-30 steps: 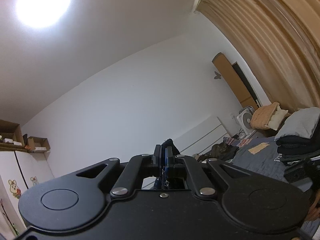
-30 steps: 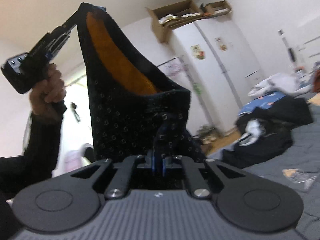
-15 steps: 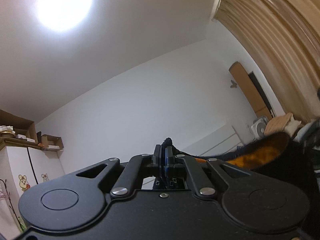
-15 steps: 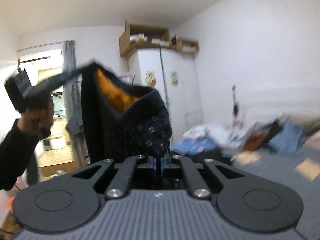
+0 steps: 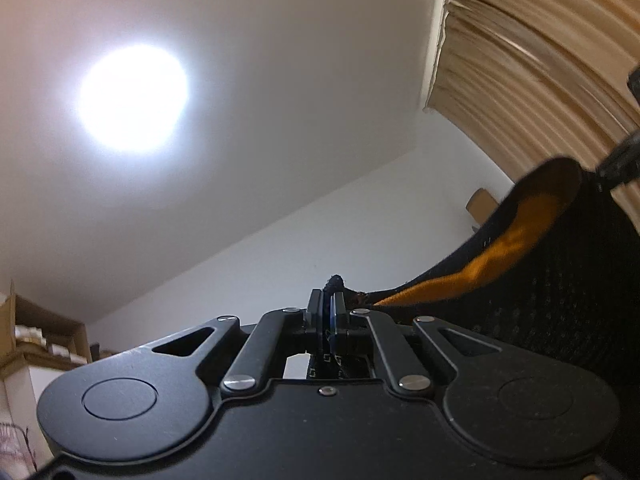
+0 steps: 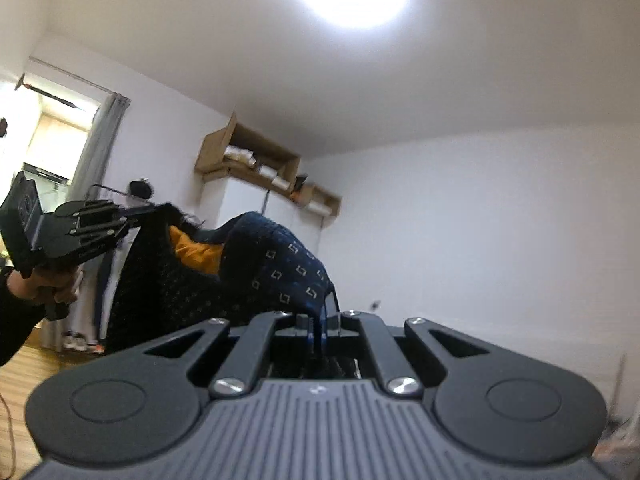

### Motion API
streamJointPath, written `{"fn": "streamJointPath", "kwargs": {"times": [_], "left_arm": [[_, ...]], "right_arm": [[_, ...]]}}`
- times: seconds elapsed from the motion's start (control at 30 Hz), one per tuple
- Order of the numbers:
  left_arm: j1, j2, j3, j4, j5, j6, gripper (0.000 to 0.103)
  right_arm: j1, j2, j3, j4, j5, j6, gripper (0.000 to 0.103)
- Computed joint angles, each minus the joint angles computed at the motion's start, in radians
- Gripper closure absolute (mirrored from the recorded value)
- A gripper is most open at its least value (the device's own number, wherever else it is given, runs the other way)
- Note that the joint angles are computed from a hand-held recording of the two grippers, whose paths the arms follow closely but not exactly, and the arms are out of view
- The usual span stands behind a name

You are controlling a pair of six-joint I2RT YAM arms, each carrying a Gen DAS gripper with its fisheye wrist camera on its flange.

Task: Fold clothes
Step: 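Hold the jacket up with both grippers and shake it to hang open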

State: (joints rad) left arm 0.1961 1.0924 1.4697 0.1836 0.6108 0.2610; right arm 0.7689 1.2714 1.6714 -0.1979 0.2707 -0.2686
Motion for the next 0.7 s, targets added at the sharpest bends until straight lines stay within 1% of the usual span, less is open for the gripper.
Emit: {"fn": "streamJointPath", "kwargs": {"times": [0.07,0.13,0.2,0.37,0.5,0.6,0.63,0.7], "left_arm": [[-0.069,0.039,0.044,-0.035,-0.05,0.05,0.1],[-0.14,0.095,0.088,-0.065,-0.102,0.094,0.1],[-0.199,0.158,0.135,-0.088,-0.148,0.126,0.1],[-0.309,0.398,0.28,-0.129,-0.247,0.178,0.1],[-0.37,0.642,0.446,-0.171,-0.311,0.224,0.1],[-0.404,0.87,0.632,-0.224,-0.354,0.259,0.1],[-0.413,0.96,0.723,-0.258,-0.367,0.27,0.1],[-0.426,1.175,0.974,-0.353,-0.394,0.286,0.1]], "right_arm": [[-0.005,0.022,0.061,-0.028,0.028,-0.03,0.1],[-0.036,0.055,0.12,-0.064,0.029,-0.04,0.1],[-0.086,0.081,0.141,-0.083,0.016,-0.025,0.1],[-0.273,0.209,0.168,-0.106,-0.084,0.076,0.1],[-0.405,0.379,0.215,-0.096,-0.159,0.147,0.1],[-0.476,0.561,0.307,-0.091,-0.19,0.18,0.1],[-0.491,0.637,0.362,-0.097,-0.192,0.187,0.1],[-0.517,0.811,0.517,-0.133,-0.188,0.19,0.1]]}}
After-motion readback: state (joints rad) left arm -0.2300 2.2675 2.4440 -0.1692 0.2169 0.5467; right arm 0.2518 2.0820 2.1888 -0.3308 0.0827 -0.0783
